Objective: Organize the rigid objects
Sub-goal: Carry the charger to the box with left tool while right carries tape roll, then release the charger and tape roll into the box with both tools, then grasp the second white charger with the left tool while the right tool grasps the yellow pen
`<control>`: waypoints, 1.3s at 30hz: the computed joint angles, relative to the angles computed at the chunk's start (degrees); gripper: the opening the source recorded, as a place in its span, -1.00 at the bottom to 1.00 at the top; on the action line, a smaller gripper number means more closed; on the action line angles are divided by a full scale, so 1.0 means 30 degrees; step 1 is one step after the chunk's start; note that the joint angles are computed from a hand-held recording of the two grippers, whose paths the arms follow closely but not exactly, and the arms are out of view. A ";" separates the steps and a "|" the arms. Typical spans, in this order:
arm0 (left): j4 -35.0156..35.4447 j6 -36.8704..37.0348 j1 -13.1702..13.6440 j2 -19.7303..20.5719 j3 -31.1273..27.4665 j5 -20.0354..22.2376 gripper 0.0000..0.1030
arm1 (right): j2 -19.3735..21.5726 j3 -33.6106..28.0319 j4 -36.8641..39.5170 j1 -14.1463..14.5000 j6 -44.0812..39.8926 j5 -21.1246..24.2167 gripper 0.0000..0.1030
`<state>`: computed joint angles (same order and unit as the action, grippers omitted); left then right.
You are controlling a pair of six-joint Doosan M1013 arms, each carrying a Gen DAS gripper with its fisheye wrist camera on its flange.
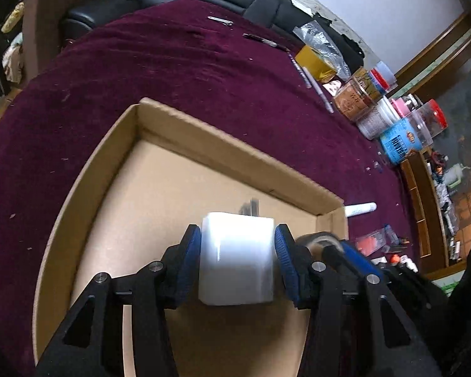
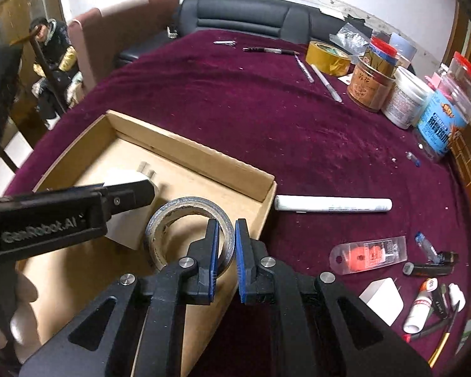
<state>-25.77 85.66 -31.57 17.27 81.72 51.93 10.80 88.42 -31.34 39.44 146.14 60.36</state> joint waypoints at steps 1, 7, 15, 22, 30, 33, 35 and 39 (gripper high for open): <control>-0.0458 0.0278 0.0016 -0.0030 0.0052 -0.0255 -0.16 | 0.0059 -0.0062 -0.0191 0.0010 0.0081 0.0129 -0.82; -0.0158 0.0472 -0.0278 -0.0237 -0.0040 -0.0824 0.04 | -0.0388 0.0242 -0.2148 0.0432 0.1083 0.0024 -0.67; 0.0887 0.0409 -0.0982 -0.2754 0.1531 -0.3393 0.36 | -0.3651 0.3505 -0.9979 0.2313 0.8912 0.0794 -0.27; 0.1111 0.1556 -0.2944 -0.2876 0.1185 -0.2785 0.50 | -0.6060 0.6723 -1.1945 0.2298 1.3252 0.4652 0.74; 0.3880 0.0580 -0.5433 -0.1271 -0.0059 -0.0909 0.50 | -0.8244 0.9697 -1.1121 0.0785 1.7069 0.5154 0.74; 0.6377 0.0001 -0.6412 -0.0621 -0.0552 -0.0639 0.49 | -0.9074 1.0188 -0.9925 -0.0097 1.7786 0.3313 0.74; 0.8077 -0.0600 -0.6956 -0.0168 -0.0785 -0.0616 0.49 | -0.9359 1.0334 -1.0003 0.0028 1.8175 0.3063 0.74; 0.9264 -0.1370 -0.7362 0.0636 -0.1168 0.0000 0.49 | -0.9532 1.0398 -1.0409 0.0527 1.8493 0.3098 0.74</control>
